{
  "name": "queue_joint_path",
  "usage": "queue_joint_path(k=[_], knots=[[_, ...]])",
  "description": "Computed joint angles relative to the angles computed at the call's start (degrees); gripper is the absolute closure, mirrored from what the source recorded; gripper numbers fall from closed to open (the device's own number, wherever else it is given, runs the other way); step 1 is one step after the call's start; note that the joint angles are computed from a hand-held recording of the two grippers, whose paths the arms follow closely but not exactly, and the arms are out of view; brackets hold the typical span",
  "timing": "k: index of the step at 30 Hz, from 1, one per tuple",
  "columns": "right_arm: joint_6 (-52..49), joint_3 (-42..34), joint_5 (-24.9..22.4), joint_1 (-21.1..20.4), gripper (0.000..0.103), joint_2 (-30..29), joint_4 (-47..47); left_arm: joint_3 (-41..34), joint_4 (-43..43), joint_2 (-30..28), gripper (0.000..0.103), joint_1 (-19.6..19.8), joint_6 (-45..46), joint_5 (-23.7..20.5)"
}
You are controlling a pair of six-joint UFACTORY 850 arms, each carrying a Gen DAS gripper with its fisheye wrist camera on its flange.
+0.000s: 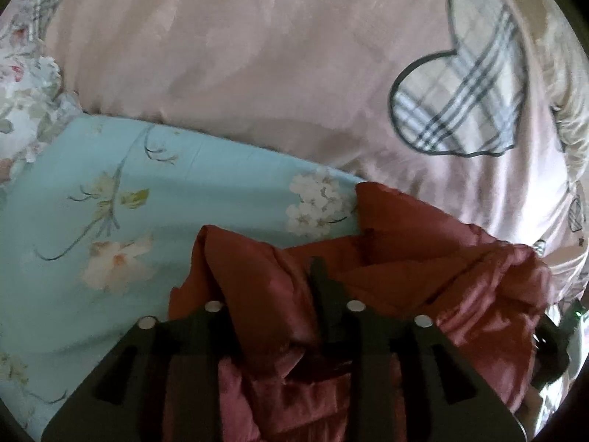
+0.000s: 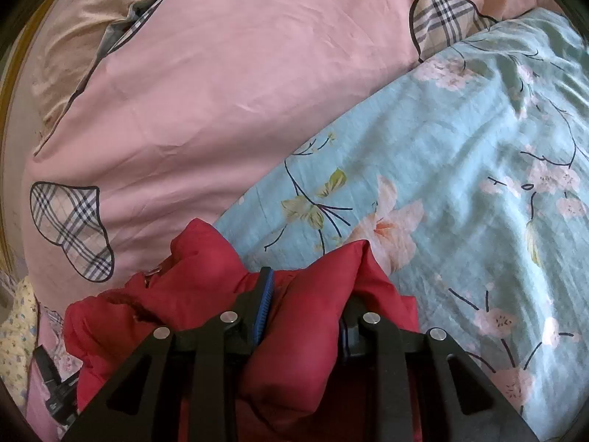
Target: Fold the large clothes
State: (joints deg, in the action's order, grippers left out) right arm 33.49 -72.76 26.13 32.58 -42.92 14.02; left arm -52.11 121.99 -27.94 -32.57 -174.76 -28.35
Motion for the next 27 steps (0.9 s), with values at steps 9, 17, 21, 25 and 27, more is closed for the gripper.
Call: queue_joint_path(k=[9,17,21,25,27], knots=[[-1.70,-0.19,-0.48,0.25,0.072,-0.02,1.43,9.50,-1.30,8.65,0.058,-10.71,0.62,-8.78],[-4.03,-0.14,-4.37,0.38,0.062,1.82,2.19,3.73,-2.99,2.45,0.057,-16.62,11.16,-5.73],[-4.84,3.94,-2.70,1.03,0.045,6.23,2.39,0.67,-4.76,-1.78,0.057,-14.33,12.12,-3.95],[-21.46,11.32,5.21,5.40,0.015,12.62,16.84,-0.47,-3.95,-3.47,0.058,-13.47,9.57,-4.75],[-25.94,12.08,5.15,7.04,0.015,13.60,17.53,-1.41,-6.41,-3.79,0.057,-13.59,11.93,-4.82]])
